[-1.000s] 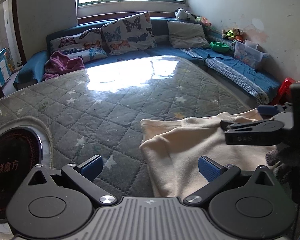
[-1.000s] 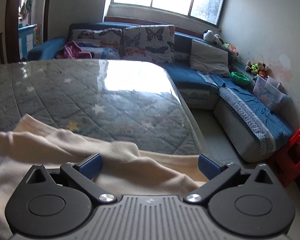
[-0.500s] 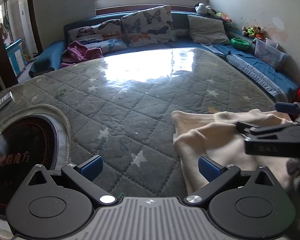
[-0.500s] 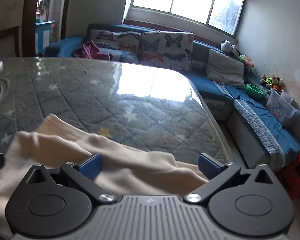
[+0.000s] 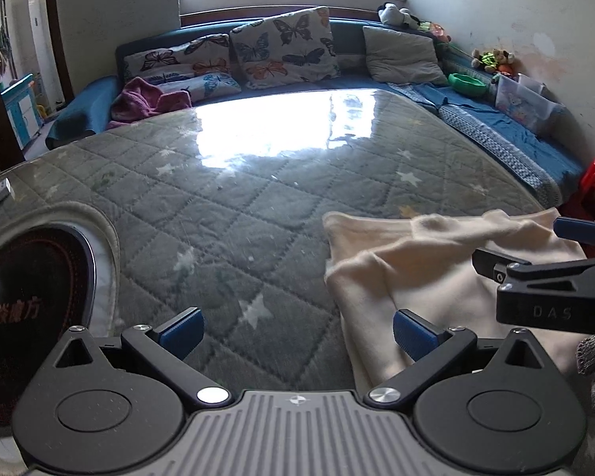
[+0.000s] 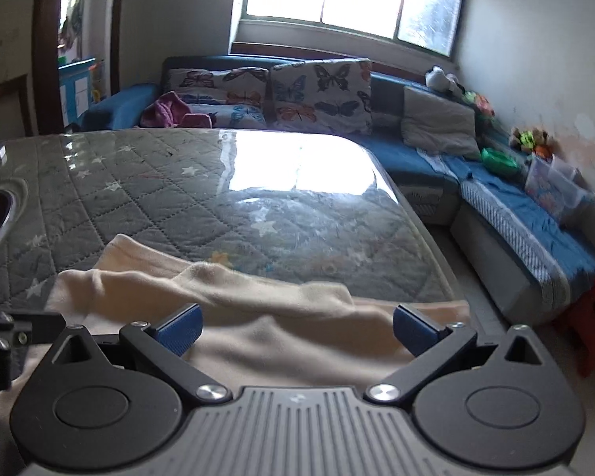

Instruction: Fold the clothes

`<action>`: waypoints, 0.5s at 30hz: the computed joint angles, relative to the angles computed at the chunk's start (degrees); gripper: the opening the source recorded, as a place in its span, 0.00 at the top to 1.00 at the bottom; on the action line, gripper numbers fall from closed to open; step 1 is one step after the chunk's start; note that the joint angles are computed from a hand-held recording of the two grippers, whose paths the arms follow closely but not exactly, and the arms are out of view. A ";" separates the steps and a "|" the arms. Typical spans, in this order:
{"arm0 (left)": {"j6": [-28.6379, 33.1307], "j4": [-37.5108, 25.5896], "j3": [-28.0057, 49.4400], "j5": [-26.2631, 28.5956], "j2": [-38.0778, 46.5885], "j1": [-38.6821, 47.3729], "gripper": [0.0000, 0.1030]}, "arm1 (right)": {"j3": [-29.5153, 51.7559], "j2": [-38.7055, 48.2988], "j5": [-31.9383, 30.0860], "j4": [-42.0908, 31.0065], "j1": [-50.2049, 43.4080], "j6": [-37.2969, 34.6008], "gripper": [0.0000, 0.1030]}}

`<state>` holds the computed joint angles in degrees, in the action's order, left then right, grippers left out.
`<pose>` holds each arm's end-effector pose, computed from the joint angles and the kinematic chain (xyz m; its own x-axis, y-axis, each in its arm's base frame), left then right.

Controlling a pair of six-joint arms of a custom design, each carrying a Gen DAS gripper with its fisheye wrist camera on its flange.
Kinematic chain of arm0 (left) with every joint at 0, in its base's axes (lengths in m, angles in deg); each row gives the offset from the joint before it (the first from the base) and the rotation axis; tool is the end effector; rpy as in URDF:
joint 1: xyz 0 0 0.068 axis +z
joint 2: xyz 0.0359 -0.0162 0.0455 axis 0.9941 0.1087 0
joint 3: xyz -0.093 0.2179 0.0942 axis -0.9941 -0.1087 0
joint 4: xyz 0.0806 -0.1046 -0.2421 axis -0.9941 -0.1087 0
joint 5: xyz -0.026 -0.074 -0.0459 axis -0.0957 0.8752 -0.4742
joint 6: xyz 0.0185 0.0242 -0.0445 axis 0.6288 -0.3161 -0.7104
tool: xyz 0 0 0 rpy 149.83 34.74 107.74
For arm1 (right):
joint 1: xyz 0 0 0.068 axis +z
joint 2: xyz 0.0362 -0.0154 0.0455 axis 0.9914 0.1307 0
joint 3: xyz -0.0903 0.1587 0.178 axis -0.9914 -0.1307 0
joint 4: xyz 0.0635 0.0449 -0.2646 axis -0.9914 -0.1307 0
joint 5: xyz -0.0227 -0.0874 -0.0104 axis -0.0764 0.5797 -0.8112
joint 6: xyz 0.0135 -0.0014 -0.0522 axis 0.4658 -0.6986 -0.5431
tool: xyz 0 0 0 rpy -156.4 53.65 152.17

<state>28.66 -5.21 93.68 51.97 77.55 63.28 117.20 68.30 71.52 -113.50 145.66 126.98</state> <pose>0.2843 -0.1165 0.0701 -0.5491 0.5046 -0.6662 0.6876 0.7259 -0.0170 0.1511 0.2384 0.0399 -0.5920 0.2537 -0.7650 0.5043 0.8570 -0.1060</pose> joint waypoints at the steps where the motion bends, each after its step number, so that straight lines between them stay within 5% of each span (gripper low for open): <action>1: 0.31 0.00 -0.74 0.30 -0.62 0.18 0.00 | 0.67 0.39 -0.45 -1.46 0.83 1.95 0.00; 15: 4.95 -1.13 -11.87 5.37 -12.63 5.21 0.00 | 11.52 7.70 -7.05 -20.41 14.90 30.67 0.00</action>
